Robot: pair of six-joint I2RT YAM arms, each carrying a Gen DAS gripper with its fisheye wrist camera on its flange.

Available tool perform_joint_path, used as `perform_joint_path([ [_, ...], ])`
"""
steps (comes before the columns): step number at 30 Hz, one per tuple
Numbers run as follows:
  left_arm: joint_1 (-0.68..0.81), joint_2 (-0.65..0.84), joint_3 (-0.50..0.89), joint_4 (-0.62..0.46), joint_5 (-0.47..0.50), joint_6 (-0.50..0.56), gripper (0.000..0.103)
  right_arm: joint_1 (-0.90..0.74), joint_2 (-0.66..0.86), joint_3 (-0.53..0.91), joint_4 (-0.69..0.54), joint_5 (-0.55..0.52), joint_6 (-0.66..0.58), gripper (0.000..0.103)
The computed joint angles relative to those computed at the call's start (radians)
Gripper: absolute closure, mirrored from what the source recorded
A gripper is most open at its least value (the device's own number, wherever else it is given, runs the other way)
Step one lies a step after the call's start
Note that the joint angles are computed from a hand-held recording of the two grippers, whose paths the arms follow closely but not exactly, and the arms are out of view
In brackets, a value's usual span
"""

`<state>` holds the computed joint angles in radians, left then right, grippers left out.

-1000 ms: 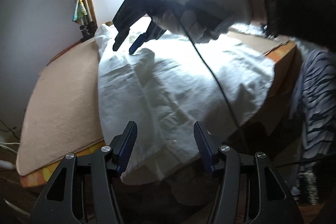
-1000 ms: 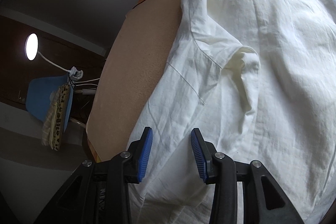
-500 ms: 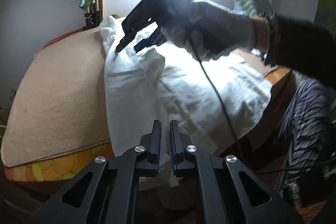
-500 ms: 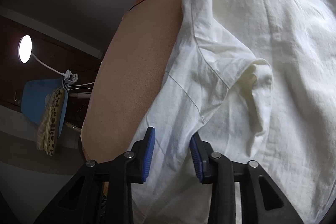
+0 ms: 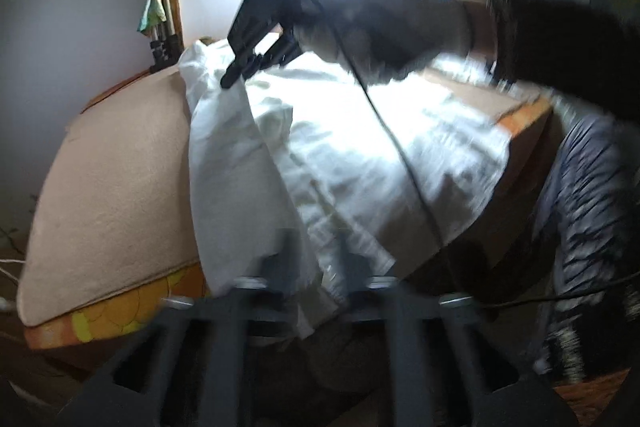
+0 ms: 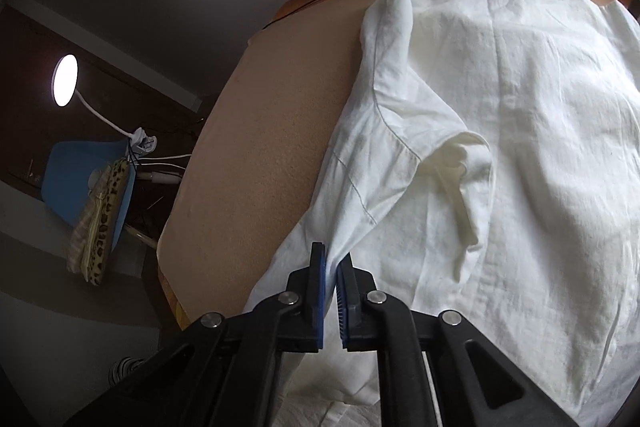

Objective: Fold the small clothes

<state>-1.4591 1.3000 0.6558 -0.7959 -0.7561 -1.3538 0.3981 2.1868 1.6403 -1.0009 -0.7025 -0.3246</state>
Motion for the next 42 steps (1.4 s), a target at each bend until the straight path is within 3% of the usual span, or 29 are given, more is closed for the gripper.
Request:
perform_joint_path([
  [1,-0.006,0.044,0.017,-0.012,-0.013,-0.013,0.047,0.001,0.003,-0.005,0.006,0.0,0.006,0.099],
  [5,0.035,0.225,0.104,-0.077,-0.031,0.006,0.046,-0.001,0.016,-0.01,0.02,-0.024,0.032,0.101],
  [10,0.117,0.257,0.069,-0.055,-0.016,0.021,0.046,0.017,0.013,-0.006,0.023,-0.058,0.043,0.101],
  [11,0.122,0.237,0.051,-0.047,-0.014,0.009,0.049,0.022,0.01,-0.007,0.025,-0.056,0.038,0.101],
  [15,0.115,0.126,-0.011,-0.042,-0.012,-0.022,0.086,0.027,0.019,-0.003,0.027,-0.043,0.031,0.101],
  [18,0.102,0.021,-0.06,-0.015,-0.009,-0.018,0.097,0.032,0.018,-0.015,0.041,-0.03,0.032,0.102],
  [22,0.076,-0.112,-0.074,-0.002,-0.011,-0.038,0.098,0.033,-0.012,-0.03,0.036,0.008,-0.009,0.103],
  [25,0.056,-0.118,-0.021,0.033,-0.011,0.037,0.098,0.0,-0.044,-0.03,0.007,0.037,-0.081,0.103],
  [30,0.12,-0.016,-0.031,0.264,0.109,0.239,0.098,-0.058,-0.007,-0.029,-0.002,0.082,-0.119,0.103],
  [35,0.14,0.026,-0.076,0.402,0.226,0.26,0.098,-0.062,0.023,-0.064,0.055,0.09,-0.106,0.103],
  [37,0.102,0.009,-0.069,0.399,0.235,0.256,0.095,-0.053,0.019,-0.075,0.079,0.104,-0.112,0.103],
  [42,-0.023,-0.092,-0.031,0.193,0.136,0.076,0.094,-0.055,-0.003,-0.084,0.087,0.127,-0.14,0.103],
])
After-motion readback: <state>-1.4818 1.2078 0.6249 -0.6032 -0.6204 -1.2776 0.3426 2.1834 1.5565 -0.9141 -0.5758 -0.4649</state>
